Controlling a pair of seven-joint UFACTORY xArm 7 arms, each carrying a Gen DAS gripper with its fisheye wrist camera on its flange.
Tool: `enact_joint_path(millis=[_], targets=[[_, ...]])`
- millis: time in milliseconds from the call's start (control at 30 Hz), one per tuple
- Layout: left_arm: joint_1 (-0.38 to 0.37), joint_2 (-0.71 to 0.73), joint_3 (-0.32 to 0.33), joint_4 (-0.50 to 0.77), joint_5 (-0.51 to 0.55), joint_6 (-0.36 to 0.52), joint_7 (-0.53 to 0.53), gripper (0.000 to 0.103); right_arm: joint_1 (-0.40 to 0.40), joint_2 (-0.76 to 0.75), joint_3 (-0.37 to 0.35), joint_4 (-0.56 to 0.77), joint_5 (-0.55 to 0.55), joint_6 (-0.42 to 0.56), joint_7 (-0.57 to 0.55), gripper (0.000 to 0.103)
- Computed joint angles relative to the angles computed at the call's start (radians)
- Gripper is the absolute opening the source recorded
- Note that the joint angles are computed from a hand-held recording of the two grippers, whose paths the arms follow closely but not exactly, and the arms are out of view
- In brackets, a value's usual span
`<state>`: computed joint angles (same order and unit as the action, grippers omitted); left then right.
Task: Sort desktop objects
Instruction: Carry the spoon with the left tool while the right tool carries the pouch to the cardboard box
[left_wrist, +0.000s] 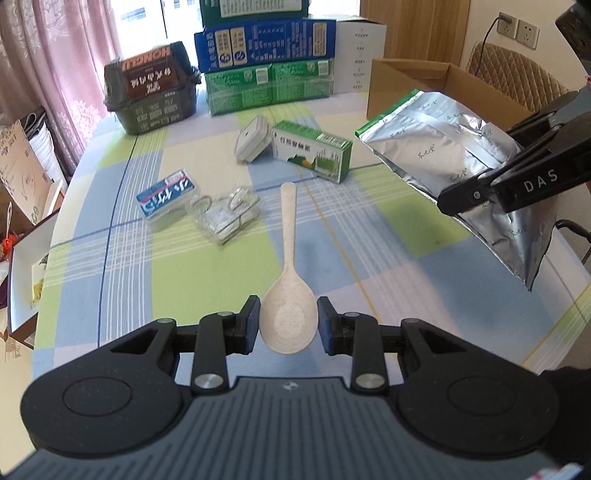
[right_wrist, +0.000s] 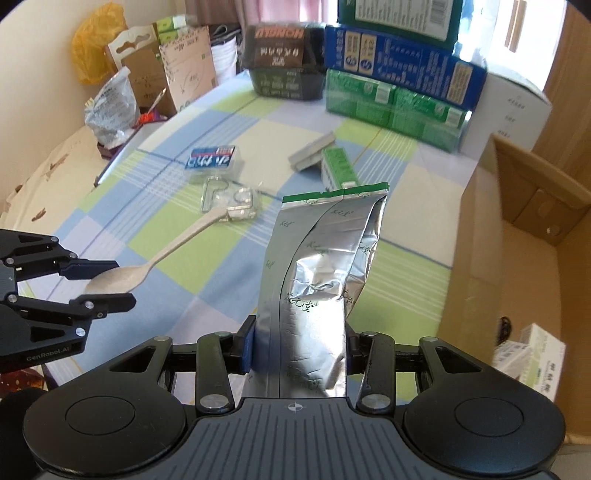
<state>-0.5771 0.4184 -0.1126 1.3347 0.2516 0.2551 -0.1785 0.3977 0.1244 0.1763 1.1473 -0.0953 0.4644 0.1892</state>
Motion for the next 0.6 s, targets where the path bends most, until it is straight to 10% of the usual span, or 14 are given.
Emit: enact_joint_path(millis=[600], targets=[[-0.098, 0.01, -0.007, 0.146, 0.074, 0.082, -0.09, 0.027, -0.063, -0.215, -0.013, -0.114, 0.054, -0.002, -0.036, 0.039]])
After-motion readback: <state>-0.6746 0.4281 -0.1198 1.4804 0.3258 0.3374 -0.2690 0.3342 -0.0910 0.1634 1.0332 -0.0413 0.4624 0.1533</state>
